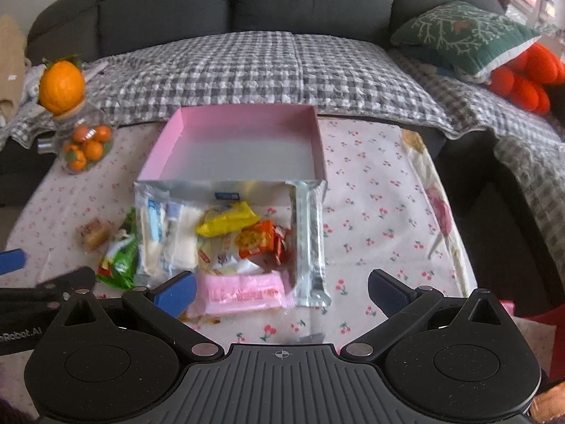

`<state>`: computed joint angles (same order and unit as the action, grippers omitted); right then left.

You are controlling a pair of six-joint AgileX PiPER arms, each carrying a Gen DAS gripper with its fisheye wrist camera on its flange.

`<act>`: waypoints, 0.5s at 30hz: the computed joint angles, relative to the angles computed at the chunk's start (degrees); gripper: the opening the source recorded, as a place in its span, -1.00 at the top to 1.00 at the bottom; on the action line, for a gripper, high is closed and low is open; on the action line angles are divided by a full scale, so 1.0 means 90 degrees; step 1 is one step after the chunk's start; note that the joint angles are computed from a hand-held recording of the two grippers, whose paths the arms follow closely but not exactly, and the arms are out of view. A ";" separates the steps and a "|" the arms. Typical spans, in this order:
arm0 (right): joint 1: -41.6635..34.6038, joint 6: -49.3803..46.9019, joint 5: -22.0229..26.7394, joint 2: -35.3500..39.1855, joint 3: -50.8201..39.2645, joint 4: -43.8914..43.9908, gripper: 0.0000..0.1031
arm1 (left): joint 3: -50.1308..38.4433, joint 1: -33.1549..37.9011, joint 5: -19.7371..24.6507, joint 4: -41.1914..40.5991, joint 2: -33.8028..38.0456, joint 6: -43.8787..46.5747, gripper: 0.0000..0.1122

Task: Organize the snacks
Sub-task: 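Grasp the clear wrapped bread stick with the left tool while the right tool grasps the long silver bar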

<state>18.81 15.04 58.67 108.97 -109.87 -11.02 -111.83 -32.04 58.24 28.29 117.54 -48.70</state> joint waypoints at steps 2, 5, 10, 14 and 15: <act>-0.0170 -0.0089 0.0192 0.0200 -0.0413 0.0295 -1.00 | -0.0407 0.0182 0.0185 -0.0467 0.0195 0.0608 -0.82; -0.0500 -0.0195 0.0457 0.0586 -0.1053 0.0870 -1.00 | -0.0824 0.0434 0.0353 -0.0916 0.0470 0.0982 -0.82; -0.1000 -0.0405 0.0359 0.1124 -0.1257 0.1783 -1.00 | -0.0951 0.0991 -0.0086 -0.1959 0.0760 0.1167 -0.45; -0.1189 -0.0498 0.0687 0.1647 -0.1880 0.1937 -1.00 | -0.1271 0.1272 -0.0408 -0.2815 0.1041 0.1482 -0.31; -0.1232 -0.0416 0.0671 0.1726 -0.1982 0.1913 -1.00 | -0.1453 0.1289 -0.0404 -0.2824 0.1172 0.1486 -0.23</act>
<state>7.72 11.30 64.71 124.50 -127.71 6.20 -124.91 -20.44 54.60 2.87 128.08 -35.33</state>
